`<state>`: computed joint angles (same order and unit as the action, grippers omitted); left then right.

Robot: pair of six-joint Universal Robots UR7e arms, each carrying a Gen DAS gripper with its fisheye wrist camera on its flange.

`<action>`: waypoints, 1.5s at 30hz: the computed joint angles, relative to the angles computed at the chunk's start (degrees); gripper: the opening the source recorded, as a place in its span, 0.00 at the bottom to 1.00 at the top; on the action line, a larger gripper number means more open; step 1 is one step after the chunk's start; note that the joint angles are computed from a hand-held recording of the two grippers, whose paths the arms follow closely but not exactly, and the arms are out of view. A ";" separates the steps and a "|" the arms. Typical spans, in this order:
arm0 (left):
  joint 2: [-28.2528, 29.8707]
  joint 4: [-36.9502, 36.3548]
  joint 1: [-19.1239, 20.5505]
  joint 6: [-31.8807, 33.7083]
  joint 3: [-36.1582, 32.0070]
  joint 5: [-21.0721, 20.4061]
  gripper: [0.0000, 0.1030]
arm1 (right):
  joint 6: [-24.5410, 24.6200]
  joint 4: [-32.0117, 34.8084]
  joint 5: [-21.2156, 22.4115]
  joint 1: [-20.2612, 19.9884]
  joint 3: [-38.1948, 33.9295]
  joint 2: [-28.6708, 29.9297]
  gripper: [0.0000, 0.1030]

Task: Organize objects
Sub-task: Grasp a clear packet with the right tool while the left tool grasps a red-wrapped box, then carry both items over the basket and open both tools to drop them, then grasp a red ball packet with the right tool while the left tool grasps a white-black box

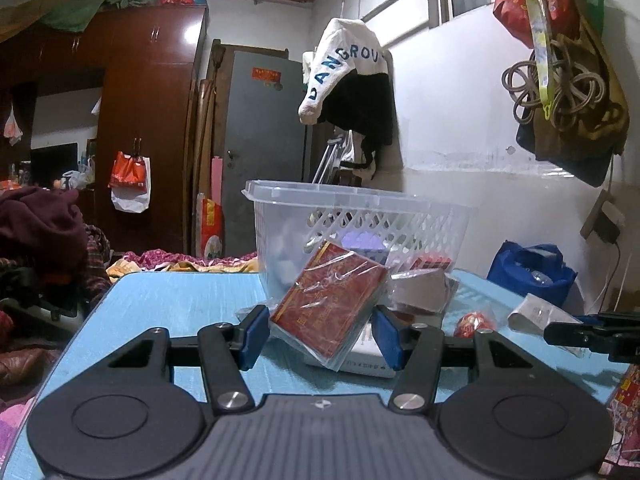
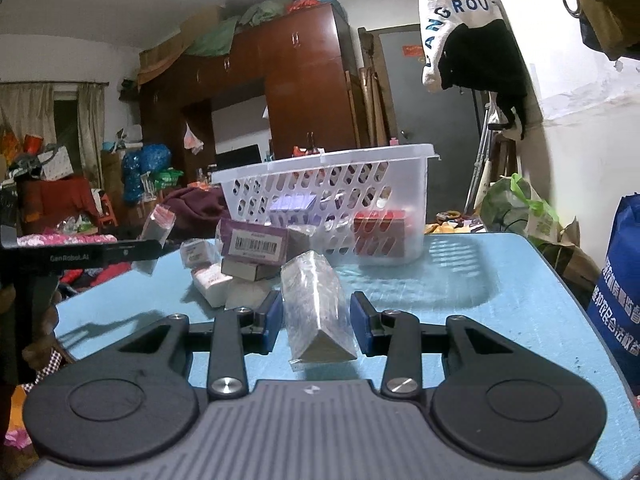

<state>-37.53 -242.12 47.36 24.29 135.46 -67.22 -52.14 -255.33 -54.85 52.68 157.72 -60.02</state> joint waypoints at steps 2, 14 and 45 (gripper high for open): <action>-0.19 -0.33 -0.14 0.29 -0.02 -0.26 0.58 | 0.57 1.45 0.78 -0.02 -0.02 -1.36 0.40; -5.28 14.07 -1.05 4.18 -14.66 -2.87 0.57 | 0.03 18.77 -13.32 19.62 -13.82 -12.69 0.40; -4.50 26.57 3.10 -4.75 -11.61 1.35 0.83 | -1.27 29.97 -22.62 13.80 -9.78 -12.52 0.78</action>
<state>-42.03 -215.55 50.46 19.54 123.85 -65.88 -53.41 -225.36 -77.47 66.48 147.94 -72.55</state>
